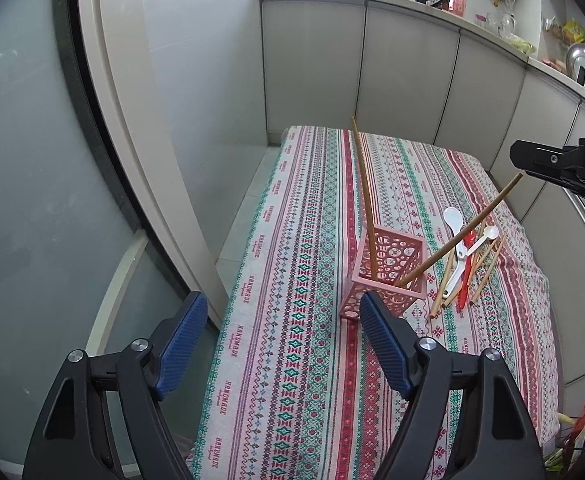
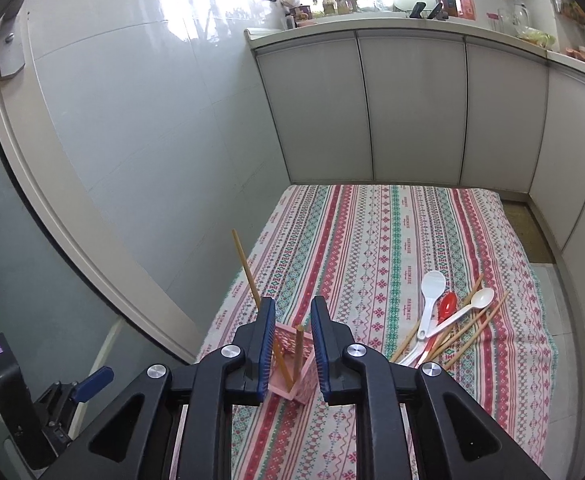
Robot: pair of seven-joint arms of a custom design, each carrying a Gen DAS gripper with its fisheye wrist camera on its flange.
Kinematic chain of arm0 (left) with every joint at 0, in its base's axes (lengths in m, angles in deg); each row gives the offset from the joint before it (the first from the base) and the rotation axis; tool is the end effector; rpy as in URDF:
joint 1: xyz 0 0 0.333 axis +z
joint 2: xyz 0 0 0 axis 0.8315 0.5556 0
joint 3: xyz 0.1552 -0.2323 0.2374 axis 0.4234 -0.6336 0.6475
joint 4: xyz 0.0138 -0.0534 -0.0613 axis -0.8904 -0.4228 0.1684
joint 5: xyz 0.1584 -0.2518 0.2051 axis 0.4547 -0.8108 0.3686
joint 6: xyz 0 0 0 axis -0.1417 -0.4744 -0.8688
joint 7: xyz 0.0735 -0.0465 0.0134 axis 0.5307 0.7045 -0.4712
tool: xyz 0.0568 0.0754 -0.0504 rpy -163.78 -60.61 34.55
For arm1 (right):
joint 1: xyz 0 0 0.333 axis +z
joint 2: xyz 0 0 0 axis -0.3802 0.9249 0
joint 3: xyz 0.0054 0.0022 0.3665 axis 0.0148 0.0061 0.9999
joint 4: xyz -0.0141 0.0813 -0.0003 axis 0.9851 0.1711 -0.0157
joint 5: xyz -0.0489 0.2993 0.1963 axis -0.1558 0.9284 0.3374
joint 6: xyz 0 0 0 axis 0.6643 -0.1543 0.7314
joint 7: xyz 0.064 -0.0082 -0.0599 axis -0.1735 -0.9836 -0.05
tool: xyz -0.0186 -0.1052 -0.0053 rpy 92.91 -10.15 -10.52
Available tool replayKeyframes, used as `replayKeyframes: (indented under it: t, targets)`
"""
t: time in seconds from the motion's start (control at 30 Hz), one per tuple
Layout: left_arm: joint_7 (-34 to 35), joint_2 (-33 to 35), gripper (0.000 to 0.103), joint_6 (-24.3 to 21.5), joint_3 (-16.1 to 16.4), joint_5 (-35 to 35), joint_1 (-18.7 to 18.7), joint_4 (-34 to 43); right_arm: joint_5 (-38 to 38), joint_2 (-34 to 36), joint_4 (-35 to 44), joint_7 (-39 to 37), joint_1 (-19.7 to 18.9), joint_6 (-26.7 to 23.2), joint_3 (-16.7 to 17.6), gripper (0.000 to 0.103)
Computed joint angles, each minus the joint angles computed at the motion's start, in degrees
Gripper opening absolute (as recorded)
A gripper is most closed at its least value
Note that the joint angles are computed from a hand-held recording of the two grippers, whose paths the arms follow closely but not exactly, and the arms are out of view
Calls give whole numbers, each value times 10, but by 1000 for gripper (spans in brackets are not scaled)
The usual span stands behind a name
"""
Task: Organize utensils
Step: 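Lower the chopstick into the pink basket and open the right tool, then withdraw both open tools from the basket back over the table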
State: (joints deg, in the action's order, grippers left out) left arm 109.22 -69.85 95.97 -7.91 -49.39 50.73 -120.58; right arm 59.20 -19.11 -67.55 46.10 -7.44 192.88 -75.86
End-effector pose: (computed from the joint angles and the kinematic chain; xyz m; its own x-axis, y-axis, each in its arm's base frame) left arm 0.3743 -0.2248 0.5528 0.0147 -0.9999 -0.0086 -0.7397 -0.0051 -0.6729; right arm 0.4320 0.1221 0.5993 0.1120 -0.9696 -0.2176 -0.6981 0.0791 -0.7116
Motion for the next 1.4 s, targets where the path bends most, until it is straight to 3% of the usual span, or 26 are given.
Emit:
replayKeyframes:
  t: [0.03, 0.1, 0.23, 0.33, 0.4, 0.8, 1.13, 1.23, 1.4]
  targets:
    - [0, -1, 82, -1, 0, 0, -1, 0, -3, -4, -1, 3, -3, -6, 2, 28]
    - [2, -1, 83, -3, 1, -6, -5, 1, -6, -16, -7, 8, -8, -12, 4, 61]
    - [8, -7, 83, -2, 3, -21, -14, 0, -28, -45, -27, 20, -29, -19, 13, 64]
    - [1, -15, 84, -3, -7, -17, -12, -1, -65, -71, -45, 46, -67, -25, 34, 67]
    - [1, -17, 86, -1, -10, -18, -16, -2, -102, -94, -66, 67, -101, -20, 53, 78]
    - [-17, 3, 87, -6, -56, 29, -31, 16, -214, -179, -165, 67, -194, -42, 49, 85]
    - [-46, 70, 87, -25, -68, 96, -88, 59, -171, -196, -206, -5, -181, -91, -33, 85]
    - [-10, 102, 87, -18, -47, 67, -124, 79, -143, -188, -208, -23, -181, -95, -57, 85]
    - [108, 171, 86, -24, -5, -75, -175, 152, -86, -156, -197, -56, -177, -109, -96, 85]
